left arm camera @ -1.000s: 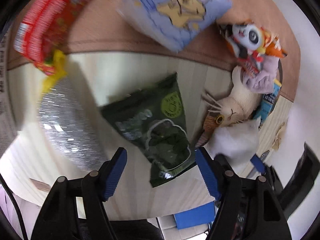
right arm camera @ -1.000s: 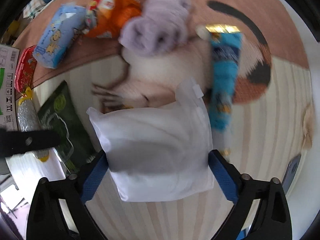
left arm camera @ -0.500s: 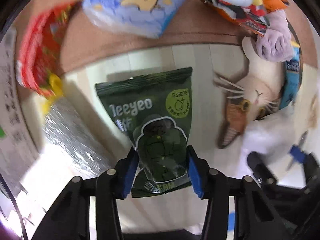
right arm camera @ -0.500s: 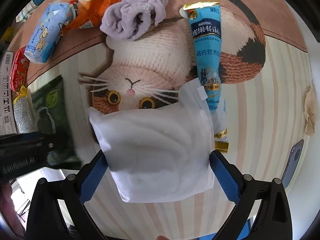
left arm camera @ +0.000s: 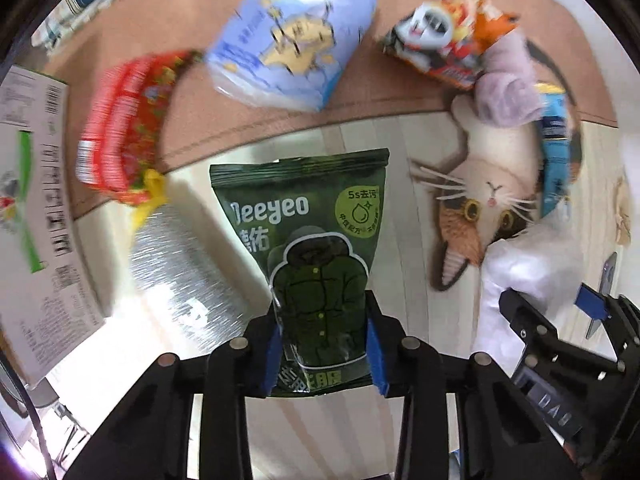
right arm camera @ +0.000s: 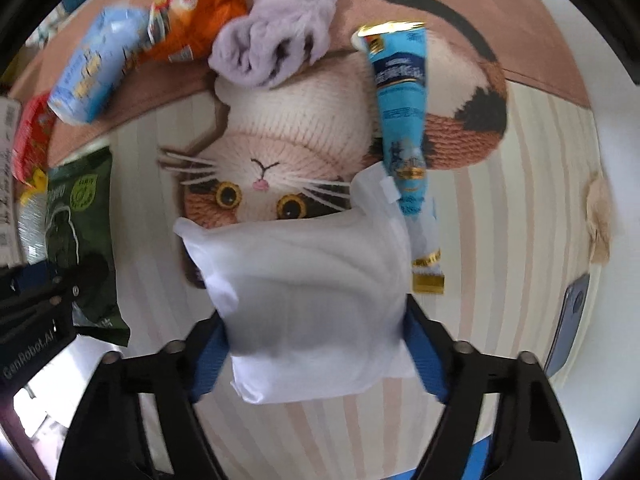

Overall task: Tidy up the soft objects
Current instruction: 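Carry both packs into the cardboard box and open both grippers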

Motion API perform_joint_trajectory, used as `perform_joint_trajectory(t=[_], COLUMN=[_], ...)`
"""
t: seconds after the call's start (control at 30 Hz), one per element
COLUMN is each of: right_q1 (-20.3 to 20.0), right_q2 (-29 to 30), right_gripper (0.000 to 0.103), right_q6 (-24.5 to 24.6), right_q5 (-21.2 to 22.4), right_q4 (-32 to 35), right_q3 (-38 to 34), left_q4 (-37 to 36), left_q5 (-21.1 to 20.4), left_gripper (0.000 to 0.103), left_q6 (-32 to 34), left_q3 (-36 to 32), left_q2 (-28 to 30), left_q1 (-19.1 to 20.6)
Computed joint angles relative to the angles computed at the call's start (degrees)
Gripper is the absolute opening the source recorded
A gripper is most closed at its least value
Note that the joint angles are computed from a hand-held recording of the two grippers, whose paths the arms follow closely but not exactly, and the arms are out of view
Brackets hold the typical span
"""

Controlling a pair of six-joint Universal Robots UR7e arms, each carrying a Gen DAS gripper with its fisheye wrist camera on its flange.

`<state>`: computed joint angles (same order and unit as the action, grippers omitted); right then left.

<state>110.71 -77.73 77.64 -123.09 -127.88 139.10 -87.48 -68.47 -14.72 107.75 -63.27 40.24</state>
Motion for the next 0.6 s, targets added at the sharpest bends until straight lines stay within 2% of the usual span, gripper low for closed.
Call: perform_joint_trajectory(t=[0.13,0.27,0.4,0.5,0.57,0.6], right_q1=[6.25,13.97,18.81,18.85,18.29,17.71], right_q2=[2.07,9.13,18.63,24.68,30.74,33.30], right_gripper=[0.076,0.076,0.076,0.076,0.076,0.076], right_q6=[4.38,5.72,1.48,-4.20,-7.52,-9.02], right_q5=[1.81,1.40,-0.67,-1.68,-2.10,-2.21], right_q4=[-0.22,1.44,3.12,3.96,5.35,5.66], right_q3=[-3.60,-13.78,-29.46,-40.53,-49.84,-53.33], left_q4=[1.82,7.25,10.77,14.84,16.99,15.91], left_q5=[-1.13,-1.21,1.05,3.76,5.57,6.35], left_gripper=[0.032,0.032,0.032,0.032,0.032,0.032], left_q6=[1.79,2.58,5.84,8.87,9.84,10.57], left_q3=[-1.54,-8.96,-19.63,-30.66,-37.52,-38.60], left_q2=[-6.85,-12.23,-11.82,-8.83,-5.79,-4.16], left_q1=[-1.28,0.29,5.51,9.99,12.88,14.55])
